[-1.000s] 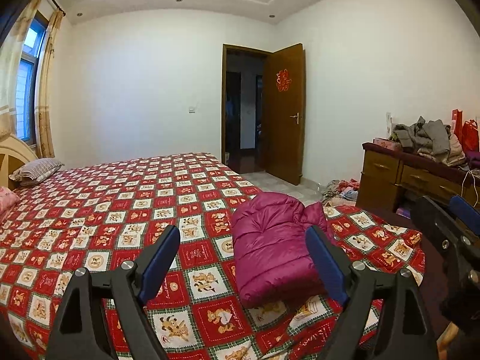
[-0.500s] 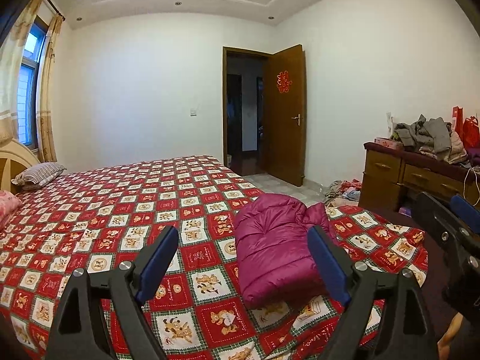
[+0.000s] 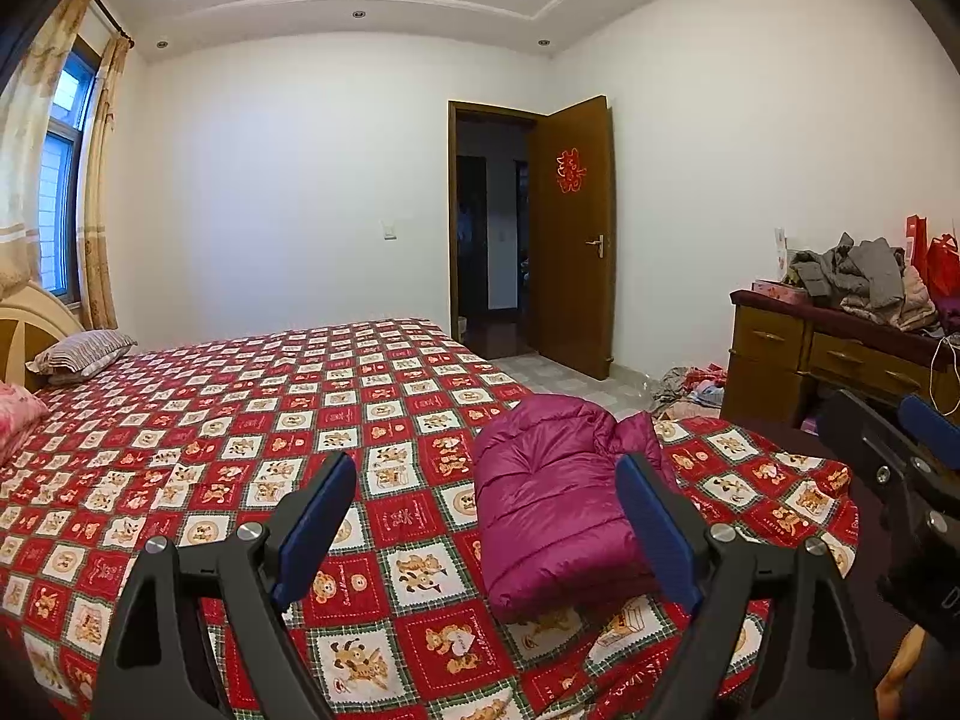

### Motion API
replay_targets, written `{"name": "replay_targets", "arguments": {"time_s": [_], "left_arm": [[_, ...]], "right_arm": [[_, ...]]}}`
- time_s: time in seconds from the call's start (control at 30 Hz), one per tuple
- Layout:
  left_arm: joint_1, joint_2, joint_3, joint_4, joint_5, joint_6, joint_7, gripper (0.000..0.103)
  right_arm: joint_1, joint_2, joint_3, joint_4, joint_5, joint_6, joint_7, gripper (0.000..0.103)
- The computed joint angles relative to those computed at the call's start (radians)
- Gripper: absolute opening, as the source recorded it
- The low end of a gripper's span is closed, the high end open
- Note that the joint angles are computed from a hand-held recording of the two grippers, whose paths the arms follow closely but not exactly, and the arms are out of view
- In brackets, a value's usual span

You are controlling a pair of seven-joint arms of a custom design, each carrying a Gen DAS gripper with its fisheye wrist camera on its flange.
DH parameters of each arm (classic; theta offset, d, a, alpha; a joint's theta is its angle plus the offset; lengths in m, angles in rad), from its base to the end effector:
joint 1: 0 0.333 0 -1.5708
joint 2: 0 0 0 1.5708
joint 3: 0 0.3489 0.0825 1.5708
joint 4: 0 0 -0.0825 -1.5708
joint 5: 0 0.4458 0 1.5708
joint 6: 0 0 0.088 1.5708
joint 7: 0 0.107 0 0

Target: Fold large clothes

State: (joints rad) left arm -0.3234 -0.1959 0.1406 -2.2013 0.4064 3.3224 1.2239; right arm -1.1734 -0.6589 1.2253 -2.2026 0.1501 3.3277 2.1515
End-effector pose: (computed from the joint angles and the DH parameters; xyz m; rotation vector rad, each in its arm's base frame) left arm 0.5586 -0.1392 0.6289 -1.2334 1.6253 -1.2346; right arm 0.5627 0.1644 0.6176 -1.1334 1.4833 -1.1818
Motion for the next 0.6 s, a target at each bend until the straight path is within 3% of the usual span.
{"name": "replay_targets", "arguments": {"time_s": [0.23, 0.4, 0.6], "left_arm": [[0.100, -0.001, -0.092, -0.005, 0.000, 0.017, -0.006, 0.089], [0.260, -0.004, -0.245, -0.011, -0.037, 0.042, 0.009, 0.089], [0.292, -0.006, -0.276, -0.012, -0.048, 0.045, 0.017, 0.090]], "right_arm": [[-0.006, -0.005, 0.005, 0.000, 0.001, 0.004, 0.003, 0.100], [-0.007, -0.013, 0.004, -0.002, 0.007, 0.008, 0.007, 0.100], [-0.004, -0.016, 0.001, -0.001, 0.008, 0.005, 0.006, 0.100]]}}
